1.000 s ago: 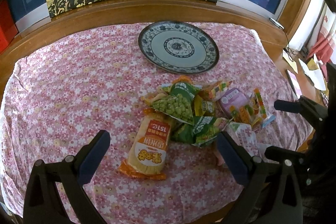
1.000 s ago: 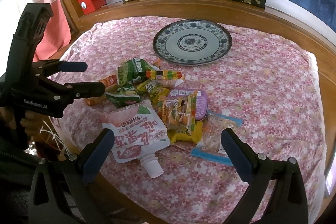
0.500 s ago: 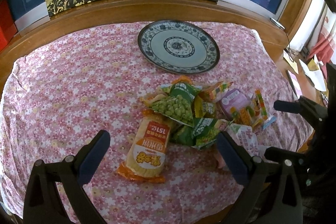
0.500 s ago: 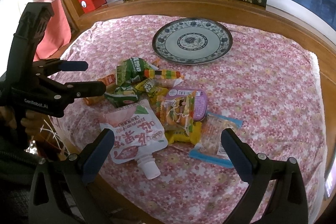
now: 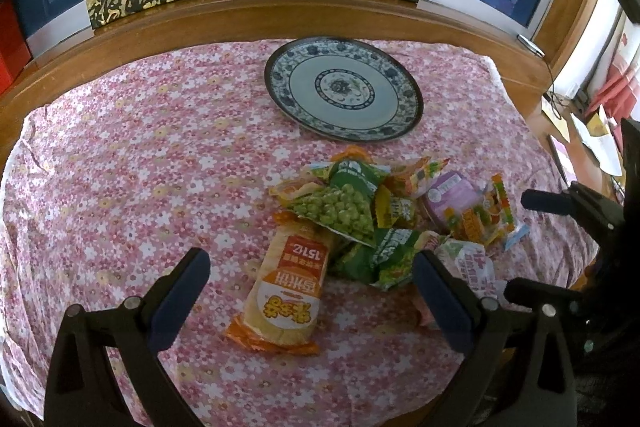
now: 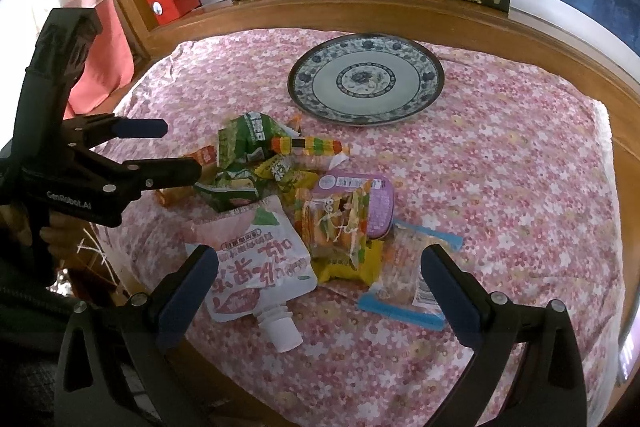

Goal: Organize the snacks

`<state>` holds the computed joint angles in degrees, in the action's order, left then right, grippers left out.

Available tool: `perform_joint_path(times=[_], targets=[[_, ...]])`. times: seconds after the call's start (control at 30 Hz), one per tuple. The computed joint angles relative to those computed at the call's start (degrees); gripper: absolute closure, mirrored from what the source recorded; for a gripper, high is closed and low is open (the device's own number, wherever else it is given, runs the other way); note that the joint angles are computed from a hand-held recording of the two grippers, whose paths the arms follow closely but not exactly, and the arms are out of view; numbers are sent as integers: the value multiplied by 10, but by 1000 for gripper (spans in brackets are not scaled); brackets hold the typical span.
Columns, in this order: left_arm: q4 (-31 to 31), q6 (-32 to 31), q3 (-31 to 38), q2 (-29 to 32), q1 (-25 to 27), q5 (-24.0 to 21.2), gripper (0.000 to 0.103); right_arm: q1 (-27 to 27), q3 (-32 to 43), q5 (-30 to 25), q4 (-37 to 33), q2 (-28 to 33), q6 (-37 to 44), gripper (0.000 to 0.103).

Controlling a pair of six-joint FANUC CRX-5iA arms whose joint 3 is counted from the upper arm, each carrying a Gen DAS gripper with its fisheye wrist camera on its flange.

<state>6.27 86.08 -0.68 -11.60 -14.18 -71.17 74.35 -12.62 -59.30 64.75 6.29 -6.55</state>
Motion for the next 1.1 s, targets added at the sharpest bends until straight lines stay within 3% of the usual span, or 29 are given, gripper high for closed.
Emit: perform_joint_path(times=[0.07, 0.13, 0.2, 0.3, 0.5, 0.57, 0.7, 0.77, 0.8, 0.83, 0.9, 0.93, 1.1], targets=[[6, -5, 5, 6, 4, -15, 0, -1, 2, 1, -1, 1, 1, 0], [47, -24, -20, -2, 22, 5, 0, -3, 2, 4, -1, 0, 1, 0], [94, -56, -58, -18, 38, 53, 0, -6, 0, 8, 2, -2, -5, 0], [126, -78, -67, -15, 50, 53, 0, -13, -2, 23, 7, -6, -7, 0], [97, -88, -29, 13, 38, 36, 1, -31, -11, 67, 8, -17, -31, 1], [81, -81, -13, 24, 31, 37, 5, -38, -14, 76, 10, -22, -42, 6], [64, -78, 19, 54, 18, 35, 12, -48, -9, 80, -6, -26, -38, 28], [67, -87, 31, 72, 16, 25, 19, -52, -2, 82, -28, -25, -23, 36], [66, -91, 37, 78, 14, 21, 32, -55, 5, 83, -45, -22, -10, 44], [66, -97, 43, 86, 13, 10, 53, -58, 20, 85, -80, -17, 20, 58], [84, -118, 37, 86, 19, 13, 70, -61, 17, 103, -84, -20, 25, 76], [101, -121, 35, 88, 26, 10, 74, -63, 13, 118, -86, -24, 29, 76], [118, -131, 38, 91, 32, 4, 77, -68, -18, 159, -54, -45, -3, 79]])
